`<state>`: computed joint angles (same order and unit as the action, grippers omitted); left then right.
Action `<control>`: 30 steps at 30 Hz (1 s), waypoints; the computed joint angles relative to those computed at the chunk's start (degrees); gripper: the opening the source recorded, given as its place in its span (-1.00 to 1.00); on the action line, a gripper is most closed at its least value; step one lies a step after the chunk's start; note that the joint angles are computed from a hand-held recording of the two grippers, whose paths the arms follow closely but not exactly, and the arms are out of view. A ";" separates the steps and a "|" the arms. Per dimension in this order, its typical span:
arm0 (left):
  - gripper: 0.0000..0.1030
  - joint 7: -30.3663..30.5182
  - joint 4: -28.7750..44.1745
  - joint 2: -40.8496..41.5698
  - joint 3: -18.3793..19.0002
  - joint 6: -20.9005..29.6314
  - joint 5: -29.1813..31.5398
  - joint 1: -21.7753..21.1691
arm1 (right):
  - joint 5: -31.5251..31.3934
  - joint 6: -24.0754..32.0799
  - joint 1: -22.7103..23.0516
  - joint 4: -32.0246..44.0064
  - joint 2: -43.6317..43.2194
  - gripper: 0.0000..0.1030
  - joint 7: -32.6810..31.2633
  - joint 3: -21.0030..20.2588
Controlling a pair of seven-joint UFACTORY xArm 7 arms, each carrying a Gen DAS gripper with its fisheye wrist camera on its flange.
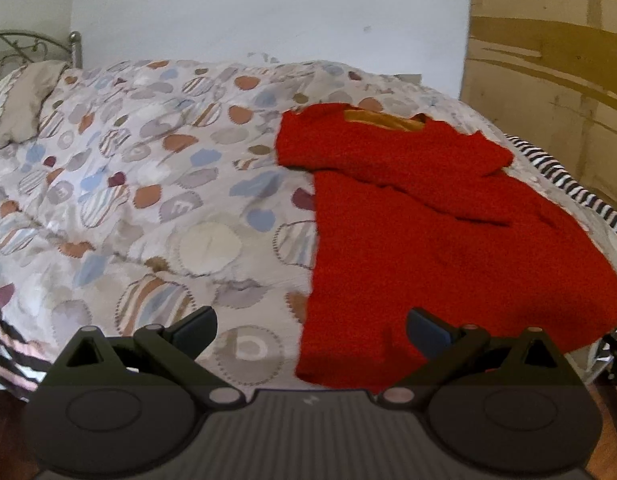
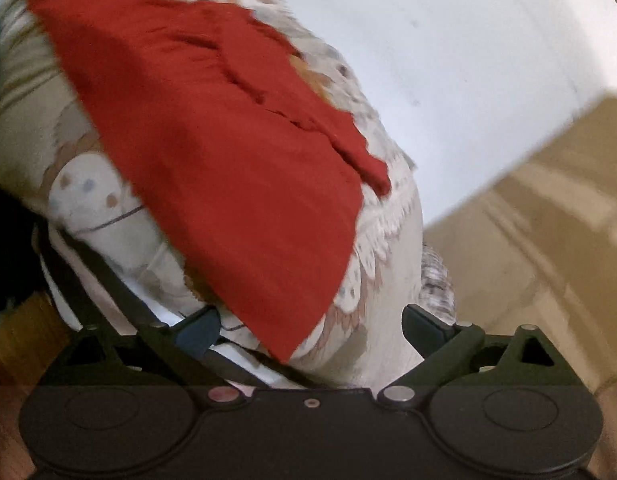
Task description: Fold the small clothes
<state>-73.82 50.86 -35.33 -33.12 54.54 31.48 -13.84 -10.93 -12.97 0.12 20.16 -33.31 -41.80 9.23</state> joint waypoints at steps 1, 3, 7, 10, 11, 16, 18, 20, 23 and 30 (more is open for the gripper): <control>0.99 -0.32 -0.39 -0.18 -0.16 -1.16 0.70 0.07 | -1.47 -0.52 1.21 -0.10 0.15 0.81 -1.72 -1.59; 0.99 -0.52 -0.93 -0.38 -0.60 -3.03 1.87 0.21 | -4.05 -0.84 4.36 -0.35 0.12 0.73 -5.13 -5.52; 0.99 0.44 -0.22 0.53 -2.19 -3.86 4.18 1.02 | -5.27 0.55 7.51 -0.25 -1.07 0.58 -8.63 -8.64; 0.99 1.02 0.32 1.30 -2.77 -3.65 5.16 1.17 | -4.77 -0.05 8.93 -0.61 -2.21 0.56 -9.73 -9.64; 0.99 1.04 0.30 1.43 -2.72 -3.76 5.31 1.10 | -4.67 -0.35 8.92 -0.95 -2.69 0.56 -10.09 -9.63; 0.99 -0.38 -0.53 0.90 -1.86 -5.07 4.72 0.55 | -3.64 -4.69 7.04 -0.96 -1.67 0.40 -10.85 -7.14; 0.99 -1.16 -1.04 0.35 -1.68 -5.99 4.55 0.53 | -3.84 -5.28 7.44 -0.90 -1.20 0.39 -11.18 -7.21; 0.99 -1.49 -1.66 -0.26 -1.65 -7.44 4.76 0.58 | -4.48 -4.73 8.89 -0.26 -0.43 0.28 -11.54 -8.55; 0.99 -2.17 -1.54 -0.64 -3.43 -8.11 6.29 1.87 | -6.19 -0.26 14.60 1.11 -0.70 -0.47 -12.29 -13.88; 0.99 -1.56 -0.17 2.16 -6.66 -12.70 9.96 3.94 | 4.14 18.12 26.99 10.24 -3.11 -0.92 -11.00 -20.56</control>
